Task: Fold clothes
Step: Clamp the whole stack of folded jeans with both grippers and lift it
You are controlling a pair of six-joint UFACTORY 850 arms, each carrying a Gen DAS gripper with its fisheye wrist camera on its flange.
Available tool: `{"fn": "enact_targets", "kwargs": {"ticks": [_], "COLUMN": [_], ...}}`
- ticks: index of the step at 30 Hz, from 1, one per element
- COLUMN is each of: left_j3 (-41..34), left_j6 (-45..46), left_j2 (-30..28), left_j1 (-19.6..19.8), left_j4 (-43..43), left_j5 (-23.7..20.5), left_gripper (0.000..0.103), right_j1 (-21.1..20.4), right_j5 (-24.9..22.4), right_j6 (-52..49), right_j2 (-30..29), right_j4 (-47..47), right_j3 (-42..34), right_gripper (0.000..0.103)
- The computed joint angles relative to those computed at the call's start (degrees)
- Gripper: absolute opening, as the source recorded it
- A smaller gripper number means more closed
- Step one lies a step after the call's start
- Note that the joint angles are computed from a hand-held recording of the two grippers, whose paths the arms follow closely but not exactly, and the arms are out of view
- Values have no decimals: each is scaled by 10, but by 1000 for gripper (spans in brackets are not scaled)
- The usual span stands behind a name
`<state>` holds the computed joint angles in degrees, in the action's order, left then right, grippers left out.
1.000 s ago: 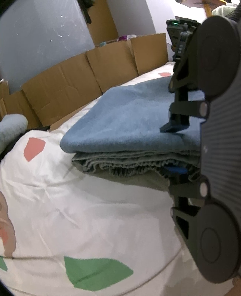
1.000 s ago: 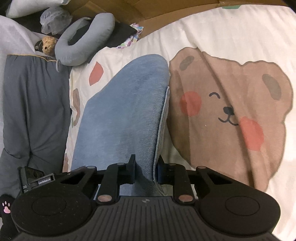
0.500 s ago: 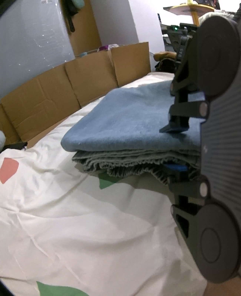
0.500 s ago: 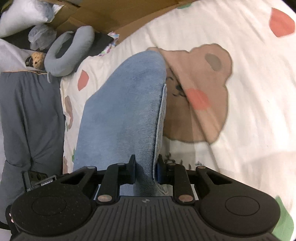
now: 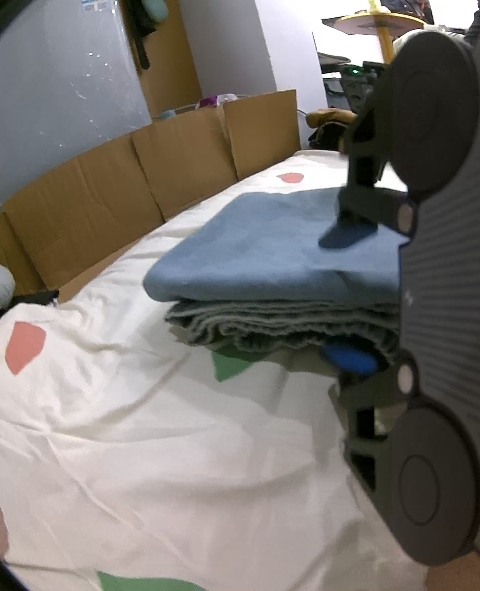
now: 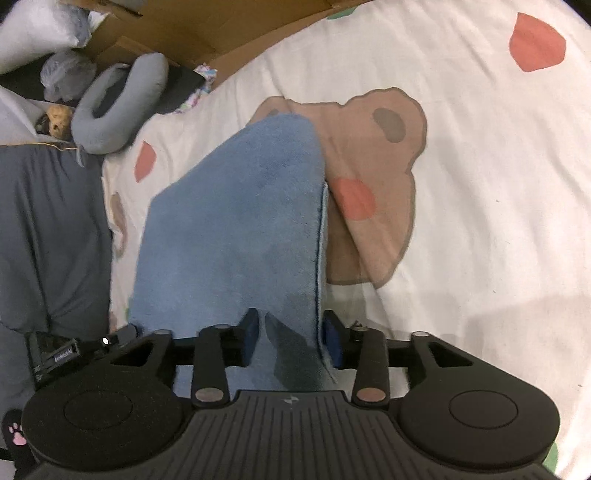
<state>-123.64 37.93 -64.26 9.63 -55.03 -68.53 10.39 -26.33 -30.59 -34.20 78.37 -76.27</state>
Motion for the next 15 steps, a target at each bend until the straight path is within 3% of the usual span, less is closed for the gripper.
{"fn": "enact_targets", "kwargs": {"ticks": [5, 15], "left_j3": [-59, -213], "left_j6": [-24, -83], "left_j2": [-35, -135], "left_j1": [-10, -30], "left_j4": [22, 55], "left_j5": [-13, -74], "left_gripper": [64, 71], "right_j1": [-2, -2], "right_j5": [-4, -8], "right_j6": [-31, -80], "right_j2": [-14, -50], "right_j4": [30, 88], "right_j3": [-9, -31], "right_gripper": [59, 59]}}
